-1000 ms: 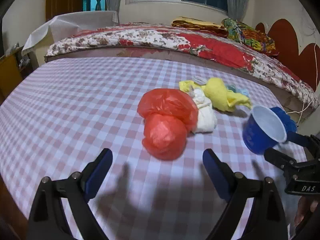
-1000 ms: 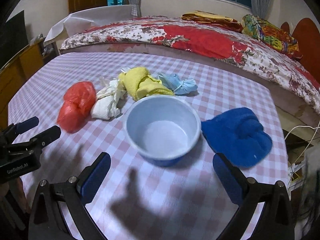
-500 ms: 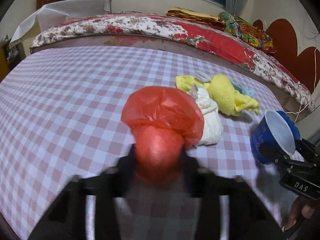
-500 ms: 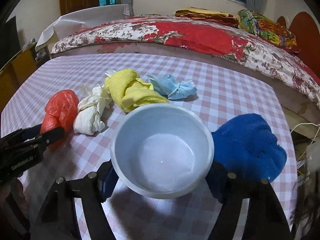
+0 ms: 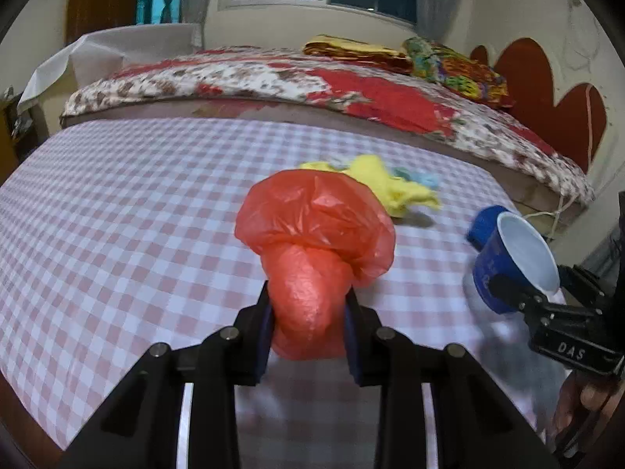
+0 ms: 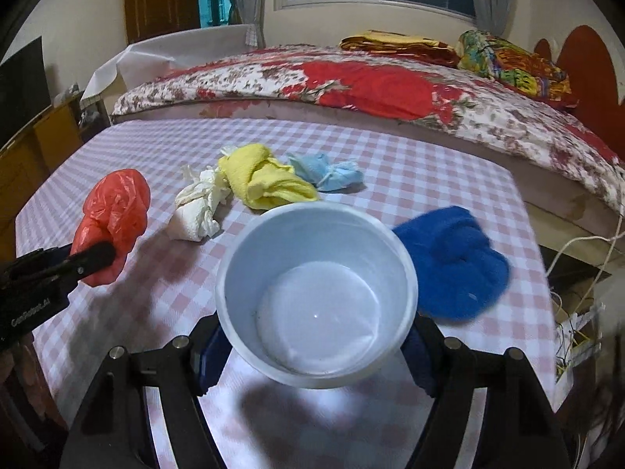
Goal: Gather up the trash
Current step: 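Carry the red bag and blue cup over the bin and open both tools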
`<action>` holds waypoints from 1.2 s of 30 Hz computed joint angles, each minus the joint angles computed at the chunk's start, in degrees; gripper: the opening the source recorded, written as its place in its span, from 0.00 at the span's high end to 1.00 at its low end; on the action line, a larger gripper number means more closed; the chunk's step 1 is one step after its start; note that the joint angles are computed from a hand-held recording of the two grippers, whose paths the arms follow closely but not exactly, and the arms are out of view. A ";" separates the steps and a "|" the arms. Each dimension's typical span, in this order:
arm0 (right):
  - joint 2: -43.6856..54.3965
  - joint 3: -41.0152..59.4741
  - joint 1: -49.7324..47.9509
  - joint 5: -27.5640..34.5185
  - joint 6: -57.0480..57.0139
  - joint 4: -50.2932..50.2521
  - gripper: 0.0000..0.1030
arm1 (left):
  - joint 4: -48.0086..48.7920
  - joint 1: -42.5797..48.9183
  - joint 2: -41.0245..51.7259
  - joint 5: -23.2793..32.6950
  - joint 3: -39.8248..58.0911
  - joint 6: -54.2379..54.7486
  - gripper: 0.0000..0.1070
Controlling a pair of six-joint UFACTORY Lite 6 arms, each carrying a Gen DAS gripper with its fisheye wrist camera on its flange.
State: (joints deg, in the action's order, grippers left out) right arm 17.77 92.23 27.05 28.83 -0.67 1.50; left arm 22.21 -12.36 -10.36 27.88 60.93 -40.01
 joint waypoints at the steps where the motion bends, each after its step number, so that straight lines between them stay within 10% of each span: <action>1: -1.89 -1.80 -0.83 -0.27 -0.87 0.80 0.26 | 1.91 -2.00 -0.25 0.93 0.44 -2.06 0.69; 36: -32.95 -27.83 -55.67 13.10 -53.12 39.31 0.25 | 12.68 -39.89 31.43 13.77 40.70 -11.64 0.69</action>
